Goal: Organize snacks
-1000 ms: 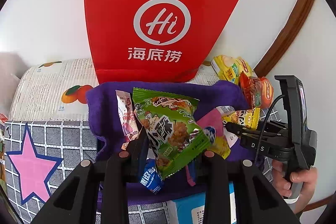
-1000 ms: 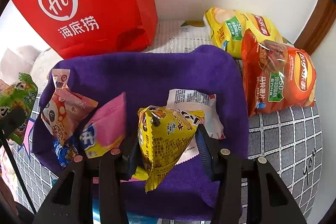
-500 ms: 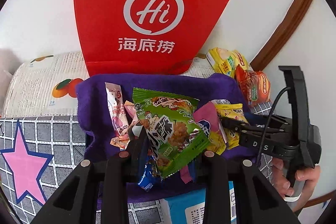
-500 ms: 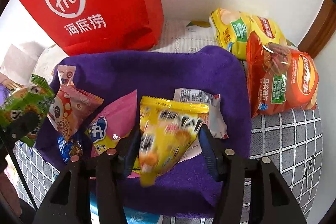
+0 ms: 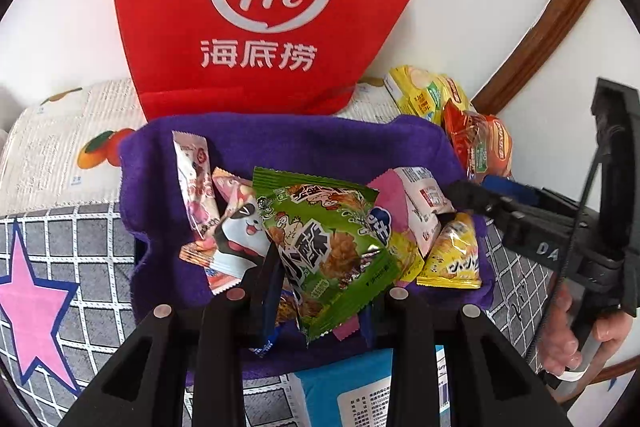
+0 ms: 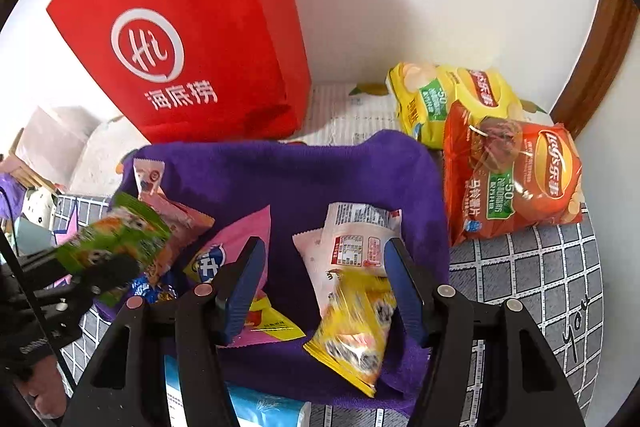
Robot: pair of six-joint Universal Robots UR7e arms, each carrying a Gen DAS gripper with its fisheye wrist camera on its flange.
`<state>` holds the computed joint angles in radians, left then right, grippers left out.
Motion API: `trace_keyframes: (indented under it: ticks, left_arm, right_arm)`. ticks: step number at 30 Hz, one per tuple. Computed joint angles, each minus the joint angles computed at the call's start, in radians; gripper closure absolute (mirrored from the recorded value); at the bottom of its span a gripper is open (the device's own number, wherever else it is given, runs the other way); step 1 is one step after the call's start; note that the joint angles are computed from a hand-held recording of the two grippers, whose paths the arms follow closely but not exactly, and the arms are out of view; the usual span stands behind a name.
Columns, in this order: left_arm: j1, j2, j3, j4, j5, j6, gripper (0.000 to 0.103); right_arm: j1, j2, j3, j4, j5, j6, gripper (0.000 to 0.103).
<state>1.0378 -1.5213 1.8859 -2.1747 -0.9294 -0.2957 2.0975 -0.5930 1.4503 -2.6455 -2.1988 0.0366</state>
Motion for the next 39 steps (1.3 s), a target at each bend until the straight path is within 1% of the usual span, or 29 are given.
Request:
trace_keyframes:
  ticks: [7,15,16,18,20,26,31,39]
  left_arm:
    - [0.009,0.008,-0.004,-0.009,-0.042,0.019,0.073]
    - [0.007,0.012,-0.006,-0.005,-0.035,0.028,0.072]
    - [0.007,0.015,-0.007,-0.005,-0.031,0.028,0.072]
    - [0.005,0.015,-0.007,-0.008,-0.024,0.032,0.062]
    - [0.002,0.013,-0.005,-0.018,-0.019,0.039,0.057]
    - [-0.006,-0.001,0.003,-0.046,-0.016,0.056,0.057]
    - [-0.02,-0.026,0.013,-0.068,-0.007,0.064,0.052]
    - [-0.04,-0.057,0.021,-0.073,0.014,0.058,0.05]
  right_arm:
    - [0.013,-0.014,0.019,-0.054,-0.008,-0.02,0.042]
    - [0.017,-0.013,0.019,-0.055,-0.012,-0.026,0.042]
    - [0.017,-0.014,0.019,-0.055,-0.01,-0.029,0.042]
    - [0.019,-0.014,0.02,-0.059,-0.01,-0.034,0.042]
    - [0.02,-0.014,0.021,-0.062,-0.01,-0.04,0.042]
    - [0.021,-0.017,0.025,-0.066,-0.009,-0.043,0.042]
    - [0.03,-0.021,0.029,-0.077,-0.015,-0.045,0.042]
    - [0.068,-0.034,0.058,-0.151,-0.043,-0.071,0.042]
